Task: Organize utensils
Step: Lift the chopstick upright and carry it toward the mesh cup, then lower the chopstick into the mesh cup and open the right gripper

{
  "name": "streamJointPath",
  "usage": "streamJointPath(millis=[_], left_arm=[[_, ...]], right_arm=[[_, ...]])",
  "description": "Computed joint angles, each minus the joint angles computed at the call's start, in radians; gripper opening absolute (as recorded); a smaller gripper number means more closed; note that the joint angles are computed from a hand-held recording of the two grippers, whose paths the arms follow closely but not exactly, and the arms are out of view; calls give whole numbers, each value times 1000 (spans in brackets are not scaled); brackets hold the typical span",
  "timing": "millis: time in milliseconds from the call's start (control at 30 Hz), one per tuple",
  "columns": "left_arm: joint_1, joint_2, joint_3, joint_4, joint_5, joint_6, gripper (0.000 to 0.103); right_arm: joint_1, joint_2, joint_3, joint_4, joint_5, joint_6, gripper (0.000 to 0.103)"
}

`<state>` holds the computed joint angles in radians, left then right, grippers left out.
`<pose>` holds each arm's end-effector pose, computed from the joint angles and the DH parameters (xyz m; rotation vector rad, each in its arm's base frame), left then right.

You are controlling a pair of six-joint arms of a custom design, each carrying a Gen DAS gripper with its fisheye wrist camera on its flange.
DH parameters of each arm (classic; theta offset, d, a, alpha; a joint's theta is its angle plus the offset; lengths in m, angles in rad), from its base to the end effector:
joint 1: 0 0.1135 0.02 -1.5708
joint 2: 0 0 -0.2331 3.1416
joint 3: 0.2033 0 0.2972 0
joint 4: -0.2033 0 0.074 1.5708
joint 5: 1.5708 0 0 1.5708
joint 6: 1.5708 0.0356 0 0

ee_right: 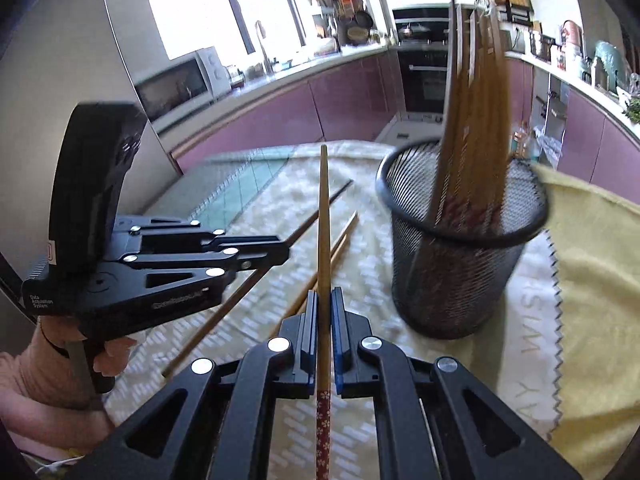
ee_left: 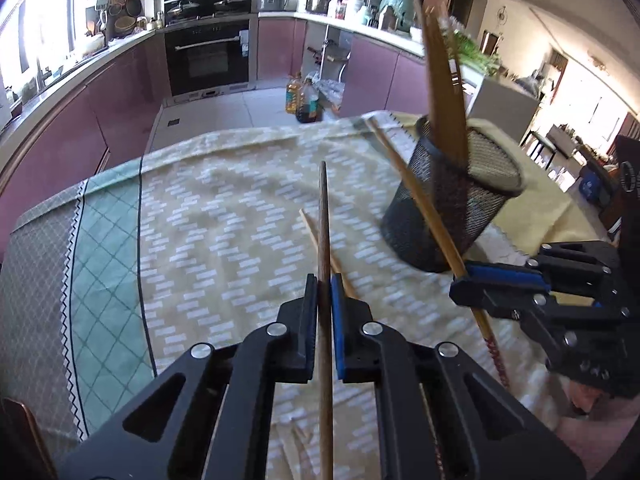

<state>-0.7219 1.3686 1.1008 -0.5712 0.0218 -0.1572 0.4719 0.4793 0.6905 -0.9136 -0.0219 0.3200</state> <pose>0.2569 -0.2272 0.2412 0.6938 2.3548 -0.4245 0.1500 0.0774 0.2699 -0.1871 2.3042 0.4368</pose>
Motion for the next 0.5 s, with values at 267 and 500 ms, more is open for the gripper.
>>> streamJointPath(millis=[267,500], left_arm=[[4,-192,-22,-27,84,0,7],[3,-298,-9,-49,145,-9,7]], right_arm=[[-98,-143,34,-70,-47,-33,6],[-187,-172,75,-72,-107,-74,6]])
